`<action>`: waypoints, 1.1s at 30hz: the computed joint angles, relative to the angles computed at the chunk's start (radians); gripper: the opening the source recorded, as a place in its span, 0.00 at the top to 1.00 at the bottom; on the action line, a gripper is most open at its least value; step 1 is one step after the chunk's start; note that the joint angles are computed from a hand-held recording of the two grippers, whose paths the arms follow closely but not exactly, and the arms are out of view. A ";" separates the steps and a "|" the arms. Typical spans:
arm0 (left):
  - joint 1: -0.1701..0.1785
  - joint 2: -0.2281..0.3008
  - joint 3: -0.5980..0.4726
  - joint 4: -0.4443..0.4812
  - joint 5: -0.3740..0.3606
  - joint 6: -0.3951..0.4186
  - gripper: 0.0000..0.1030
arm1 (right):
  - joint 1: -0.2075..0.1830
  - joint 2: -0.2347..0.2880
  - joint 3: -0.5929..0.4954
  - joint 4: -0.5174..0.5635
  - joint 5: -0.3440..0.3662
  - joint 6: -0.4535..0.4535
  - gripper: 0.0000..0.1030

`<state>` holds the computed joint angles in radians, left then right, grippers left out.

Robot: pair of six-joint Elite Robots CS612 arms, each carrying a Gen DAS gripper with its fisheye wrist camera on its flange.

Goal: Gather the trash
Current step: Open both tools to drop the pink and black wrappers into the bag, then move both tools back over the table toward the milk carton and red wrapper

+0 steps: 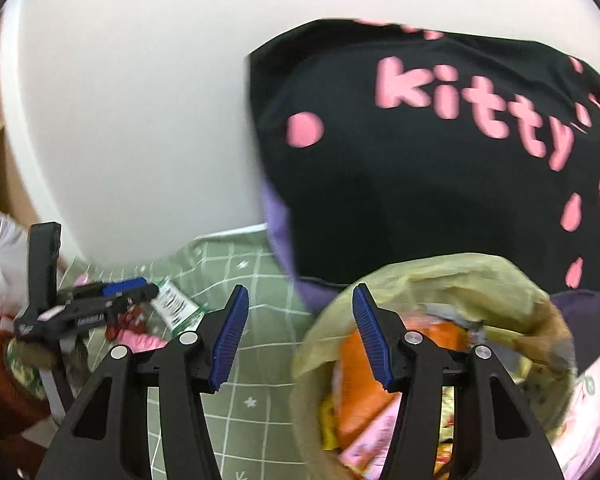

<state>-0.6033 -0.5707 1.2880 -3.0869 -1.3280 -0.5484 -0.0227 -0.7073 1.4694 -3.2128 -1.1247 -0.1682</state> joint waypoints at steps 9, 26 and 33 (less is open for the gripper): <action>0.060 -0.029 0.120 0.102 0.008 -0.118 0.56 | 0.061 0.021 -0.053 0.156 -0.019 -0.151 0.50; 0.062 -0.124 0.328 -0.059 0.015 -0.341 0.64 | 0.208 0.225 -0.463 0.738 0.008 -0.583 0.51; 0.050 -0.172 0.403 -0.101 0.066 -0.384 0.61 | 0.252 0.344 -0.674 0.872 -0.076 -0.709 0.50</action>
